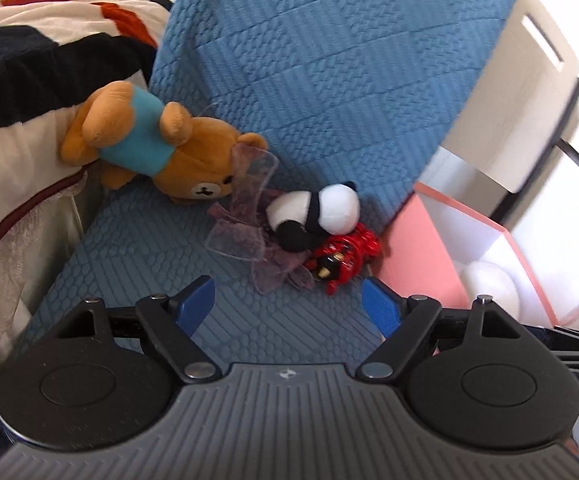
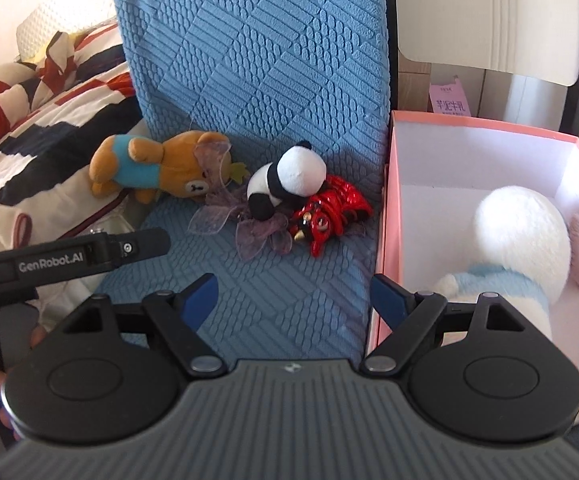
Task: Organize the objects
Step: 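Withdraw both tools from the box toward the remaining toys, then grasp the small panda with the right gripper while left grasps the pink ribbon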
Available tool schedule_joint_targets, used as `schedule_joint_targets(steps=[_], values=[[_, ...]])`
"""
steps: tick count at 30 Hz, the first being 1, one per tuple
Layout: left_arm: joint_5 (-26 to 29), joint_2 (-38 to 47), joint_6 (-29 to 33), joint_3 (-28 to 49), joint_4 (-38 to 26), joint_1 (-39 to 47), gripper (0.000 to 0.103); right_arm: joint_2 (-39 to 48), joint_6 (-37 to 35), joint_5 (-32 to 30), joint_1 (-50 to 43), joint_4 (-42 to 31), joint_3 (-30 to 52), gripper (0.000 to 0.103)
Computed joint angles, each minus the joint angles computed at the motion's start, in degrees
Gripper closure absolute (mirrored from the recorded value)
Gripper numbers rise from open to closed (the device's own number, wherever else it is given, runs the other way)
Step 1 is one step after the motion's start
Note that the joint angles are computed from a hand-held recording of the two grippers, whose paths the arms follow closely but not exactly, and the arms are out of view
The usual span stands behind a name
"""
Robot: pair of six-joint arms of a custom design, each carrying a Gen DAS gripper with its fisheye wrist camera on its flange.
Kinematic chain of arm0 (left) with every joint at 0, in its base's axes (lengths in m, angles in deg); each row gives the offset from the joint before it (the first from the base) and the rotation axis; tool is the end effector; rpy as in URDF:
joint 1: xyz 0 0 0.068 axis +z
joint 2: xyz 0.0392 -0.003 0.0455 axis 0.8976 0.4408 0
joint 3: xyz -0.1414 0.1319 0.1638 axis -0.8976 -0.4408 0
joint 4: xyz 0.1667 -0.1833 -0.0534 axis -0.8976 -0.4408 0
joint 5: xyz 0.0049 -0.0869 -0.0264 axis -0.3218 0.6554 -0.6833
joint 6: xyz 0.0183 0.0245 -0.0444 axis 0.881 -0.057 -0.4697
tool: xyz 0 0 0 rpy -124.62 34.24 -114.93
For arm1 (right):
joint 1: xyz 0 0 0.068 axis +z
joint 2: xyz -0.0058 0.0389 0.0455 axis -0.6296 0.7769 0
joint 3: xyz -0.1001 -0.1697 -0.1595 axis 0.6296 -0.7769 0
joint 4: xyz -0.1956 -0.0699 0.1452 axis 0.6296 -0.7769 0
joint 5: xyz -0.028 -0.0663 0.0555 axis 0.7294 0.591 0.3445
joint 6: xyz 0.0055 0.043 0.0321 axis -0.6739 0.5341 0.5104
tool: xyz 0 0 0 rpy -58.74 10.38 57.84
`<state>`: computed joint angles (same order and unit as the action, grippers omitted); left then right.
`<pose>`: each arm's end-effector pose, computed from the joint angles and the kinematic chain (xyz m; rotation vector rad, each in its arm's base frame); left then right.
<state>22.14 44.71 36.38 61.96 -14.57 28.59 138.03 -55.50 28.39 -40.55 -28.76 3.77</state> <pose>0.2754 -0.1744 0.3030 -0.5820 2.1719 -0.2627 0.3552 0.0077 0.3107 -0.5802 2.3203 0.4504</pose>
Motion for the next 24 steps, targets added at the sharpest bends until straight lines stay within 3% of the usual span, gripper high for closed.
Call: schedule_joint_targets(steps=[9,24], values=[[5.4,5.4,2.7,0.3,4.5,6.7,0.019,6.5,1.6,-1.4,1.6,4.6,3.8,0.018],[14.9,16.6,3.7,8.7,3.3,13.4,0.019,20.7,6.8,-1.5,3.9,5.4,19.9,0.018]])
